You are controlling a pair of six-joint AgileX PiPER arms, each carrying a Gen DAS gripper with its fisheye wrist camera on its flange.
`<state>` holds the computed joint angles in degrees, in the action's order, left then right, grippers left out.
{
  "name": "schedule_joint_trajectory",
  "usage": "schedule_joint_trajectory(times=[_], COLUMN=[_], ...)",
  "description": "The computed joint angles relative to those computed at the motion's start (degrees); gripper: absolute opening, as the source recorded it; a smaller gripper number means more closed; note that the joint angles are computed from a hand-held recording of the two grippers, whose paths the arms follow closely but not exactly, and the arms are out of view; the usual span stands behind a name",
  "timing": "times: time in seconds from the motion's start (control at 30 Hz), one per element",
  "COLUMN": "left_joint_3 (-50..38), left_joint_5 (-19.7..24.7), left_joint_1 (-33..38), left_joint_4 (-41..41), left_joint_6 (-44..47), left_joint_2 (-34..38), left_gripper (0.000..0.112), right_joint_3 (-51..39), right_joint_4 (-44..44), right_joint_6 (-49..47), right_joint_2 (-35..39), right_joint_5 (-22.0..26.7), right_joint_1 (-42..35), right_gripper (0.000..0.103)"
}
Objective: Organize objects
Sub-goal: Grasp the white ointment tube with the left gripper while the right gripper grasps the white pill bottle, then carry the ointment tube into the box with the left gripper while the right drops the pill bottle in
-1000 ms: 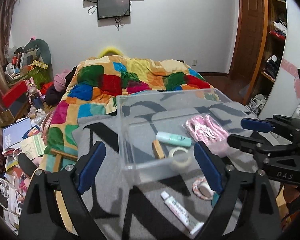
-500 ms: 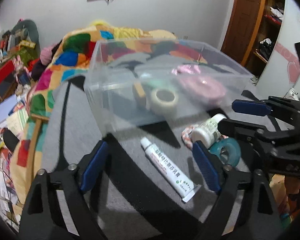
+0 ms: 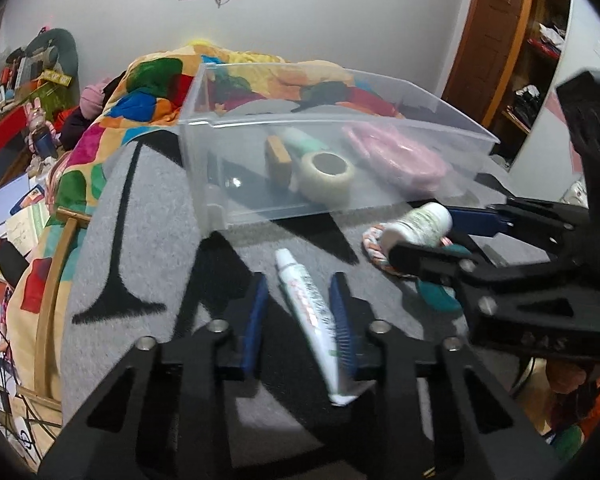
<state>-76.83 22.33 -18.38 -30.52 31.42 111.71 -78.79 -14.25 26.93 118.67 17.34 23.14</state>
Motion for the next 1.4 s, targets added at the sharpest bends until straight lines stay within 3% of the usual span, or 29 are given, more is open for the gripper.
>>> schedule_joint_trajectory(times=[0.07, 0.3, 0.63, 0.77, 0.93, 1.13, 1.27, 1.4], left_joint_3=[0.15, -0.15, -2.41, -6.95, -16.93, -31.13, -38.38, -41.62], left_joint_5=[-0.04, 0.71, 1.65, 1.82, 5.19, 11.04, 14.45, 15.5], left_joint_1=[-0.47, 0.33, 2.52, 2.79, 3.17, 2.82, 2.56, 2.24], left_joint_4=[0.05, -4.67, -12.28, -9.52, -2.73, 6.51, 9.8, 11.48], left_joint_6=[0.21, 4.57, 9.93, 6.11, -1.91, -11.63, -15.43, -17.04], left_joint_2=[-0.21, -1.14, -5.08, -4.07, 1.28, 10.04, 15.48, 18.34], left_gripper=[0.015, 0.015, 0.015, 0.015, 0.015, 0.015, 0.015, 0.015], right_joint_3=[1.18, 5.15, 7.1, 5.05, 0.05, -9.99, -16.98, -20.22], right_joint_4=[-3.18, -19.46, -29.59, -31.29, -29.08, -12.7, 6.1, 11.37], right_joint_6=[3.45, 18.6, 29.25, 30.12, 27.22, 11.42, -5.28, -9.67], right_joint_2=[-0.88, -5.37, -11.1, -11.42, -8.92, -1.79, 3.36, 6.2], right_joint_5=[-0.87, -2.96, -4.35, -2.89, -0.32, 3.31, 6.36, 8.15], right_joint_1=[0.12, 1.53, 0.62, 0.09, -0.24, -3.0, -5.86, -6.6], right_gripper=[0.049, 0.049, 0.049, 0.049, 0.049, 0.049, 0.049, 0.049])
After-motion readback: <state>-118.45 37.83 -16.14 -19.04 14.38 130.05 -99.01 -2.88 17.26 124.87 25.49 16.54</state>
